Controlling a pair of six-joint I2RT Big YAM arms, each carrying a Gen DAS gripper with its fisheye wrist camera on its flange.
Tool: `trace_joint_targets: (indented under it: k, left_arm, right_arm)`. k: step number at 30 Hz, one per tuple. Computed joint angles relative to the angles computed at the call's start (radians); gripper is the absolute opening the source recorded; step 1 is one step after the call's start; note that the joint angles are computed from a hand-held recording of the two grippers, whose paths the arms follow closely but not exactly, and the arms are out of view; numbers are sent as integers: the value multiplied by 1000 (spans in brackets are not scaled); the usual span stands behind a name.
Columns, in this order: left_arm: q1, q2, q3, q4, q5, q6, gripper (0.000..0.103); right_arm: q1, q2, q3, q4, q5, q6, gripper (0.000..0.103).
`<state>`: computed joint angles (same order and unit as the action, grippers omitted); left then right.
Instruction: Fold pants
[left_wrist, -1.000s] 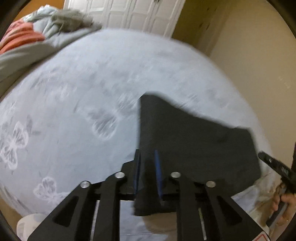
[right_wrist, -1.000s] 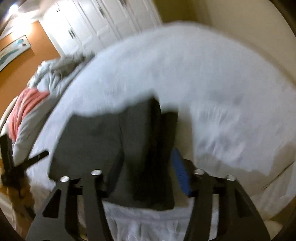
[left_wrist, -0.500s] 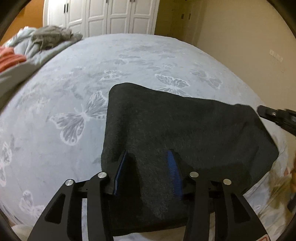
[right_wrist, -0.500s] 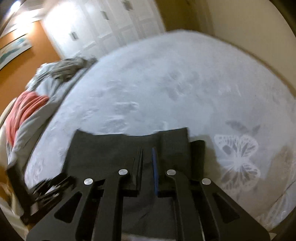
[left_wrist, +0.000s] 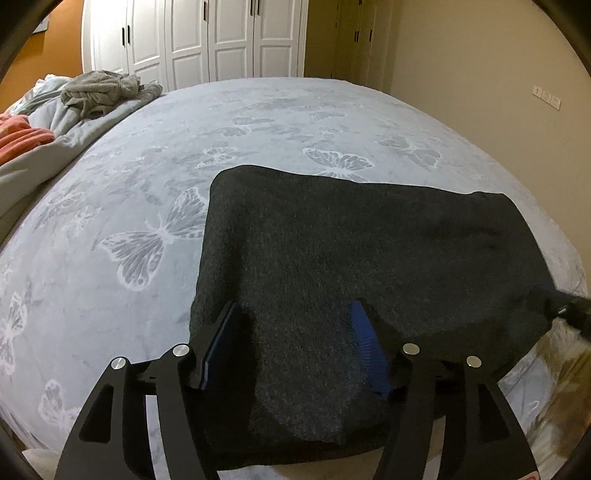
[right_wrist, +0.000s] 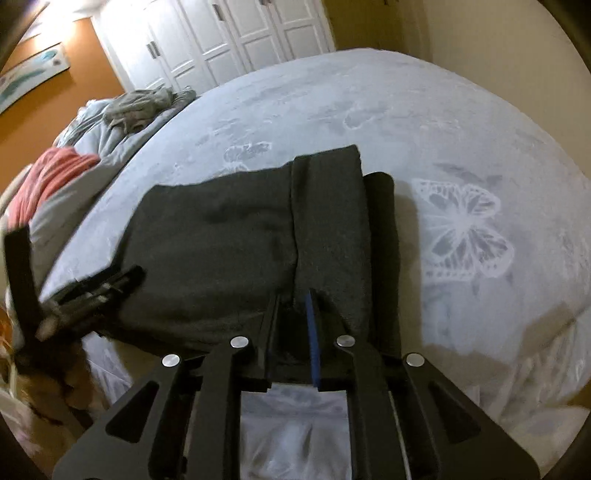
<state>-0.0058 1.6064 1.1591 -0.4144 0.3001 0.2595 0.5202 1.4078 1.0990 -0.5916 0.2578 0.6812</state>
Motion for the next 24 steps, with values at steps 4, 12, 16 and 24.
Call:
trace_joint_targets:
  k: [4,12,16,24]
  left_arm:
    - [5,-2,-20,45,14,-4,64]
    - [114,-18,-5,-29,281,-118,78]
    - [180,18,49,-138,356,-273,88]
    - [170,99,139,-305,422,-319,84]
  right_arm:
    - [15,-27,-21,-22,29,-26,15]
    - [35,-89,-62,26,78,17,58]
    - [9,-96,-67,-20,105,26,77]
    - [-102,-13,-111,146,-227,170,87]
